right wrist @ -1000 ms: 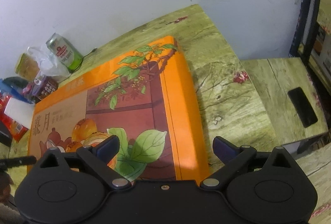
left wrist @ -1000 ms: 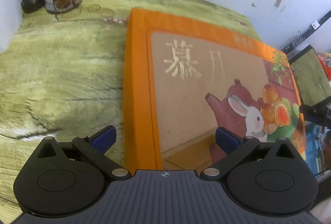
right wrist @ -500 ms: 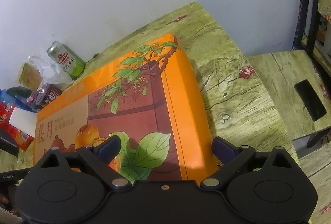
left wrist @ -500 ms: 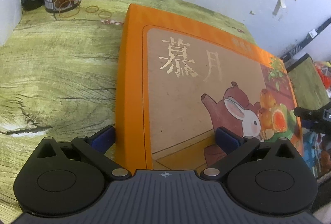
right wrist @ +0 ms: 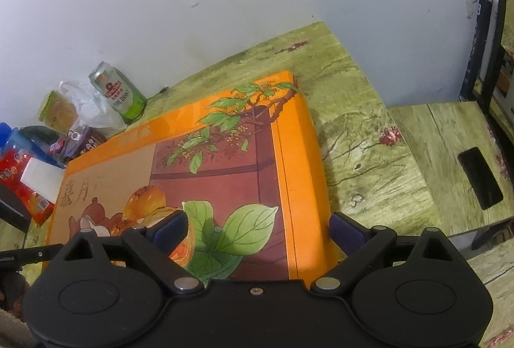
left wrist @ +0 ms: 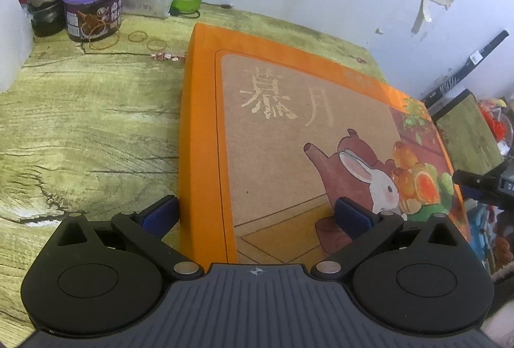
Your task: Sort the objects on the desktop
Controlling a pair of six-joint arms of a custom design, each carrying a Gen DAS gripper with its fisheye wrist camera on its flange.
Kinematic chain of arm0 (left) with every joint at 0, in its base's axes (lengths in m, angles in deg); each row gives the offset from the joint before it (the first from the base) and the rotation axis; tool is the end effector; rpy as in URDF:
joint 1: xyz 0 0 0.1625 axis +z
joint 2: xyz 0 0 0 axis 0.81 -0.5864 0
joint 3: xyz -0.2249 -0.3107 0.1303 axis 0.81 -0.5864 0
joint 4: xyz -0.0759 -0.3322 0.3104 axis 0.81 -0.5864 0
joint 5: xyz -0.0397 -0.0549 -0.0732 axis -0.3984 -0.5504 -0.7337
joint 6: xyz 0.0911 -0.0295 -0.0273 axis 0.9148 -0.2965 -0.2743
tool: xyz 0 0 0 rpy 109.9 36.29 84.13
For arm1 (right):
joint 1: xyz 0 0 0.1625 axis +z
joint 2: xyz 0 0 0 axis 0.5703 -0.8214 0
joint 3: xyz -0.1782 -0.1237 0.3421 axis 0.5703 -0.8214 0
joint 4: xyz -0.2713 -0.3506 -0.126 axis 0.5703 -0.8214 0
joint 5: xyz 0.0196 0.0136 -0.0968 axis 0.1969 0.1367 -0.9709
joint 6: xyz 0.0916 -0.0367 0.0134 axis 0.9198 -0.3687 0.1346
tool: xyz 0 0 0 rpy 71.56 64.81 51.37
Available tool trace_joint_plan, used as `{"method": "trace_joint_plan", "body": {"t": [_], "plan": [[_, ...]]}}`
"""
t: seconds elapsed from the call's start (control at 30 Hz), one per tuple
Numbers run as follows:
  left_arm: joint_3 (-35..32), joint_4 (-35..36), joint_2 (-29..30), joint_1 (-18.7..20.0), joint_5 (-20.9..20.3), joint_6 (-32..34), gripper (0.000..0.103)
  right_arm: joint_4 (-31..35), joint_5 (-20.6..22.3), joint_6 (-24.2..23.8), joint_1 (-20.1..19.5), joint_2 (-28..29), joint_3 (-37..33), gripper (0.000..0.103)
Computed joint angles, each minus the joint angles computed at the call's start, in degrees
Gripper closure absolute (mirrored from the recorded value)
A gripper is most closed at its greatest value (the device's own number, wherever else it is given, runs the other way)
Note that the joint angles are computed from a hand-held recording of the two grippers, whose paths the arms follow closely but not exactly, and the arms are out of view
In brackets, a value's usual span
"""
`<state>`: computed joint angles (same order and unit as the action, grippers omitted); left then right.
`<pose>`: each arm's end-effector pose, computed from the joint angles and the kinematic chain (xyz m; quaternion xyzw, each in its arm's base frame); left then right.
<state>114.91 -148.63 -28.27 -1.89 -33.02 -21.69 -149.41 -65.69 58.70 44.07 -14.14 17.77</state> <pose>-0.2940 -0.6857 0.1089 0.1156 0.9441 -0.2438 0.1895 -0.0177 -0.6901 0.3883 0.0313 -0.9304 0.3235 0.1696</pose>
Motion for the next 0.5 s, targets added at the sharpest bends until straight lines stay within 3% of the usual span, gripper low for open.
{"method": "trace_joint_plan", "body": {"t": [0.5], "plan": [[0.2, -5.5, 0.1, -0.7, 1.5, 3.6, 0.0, -1.4, 3.0, 0.9, 0.1, -0.4, -0.1, 0.007]]}}
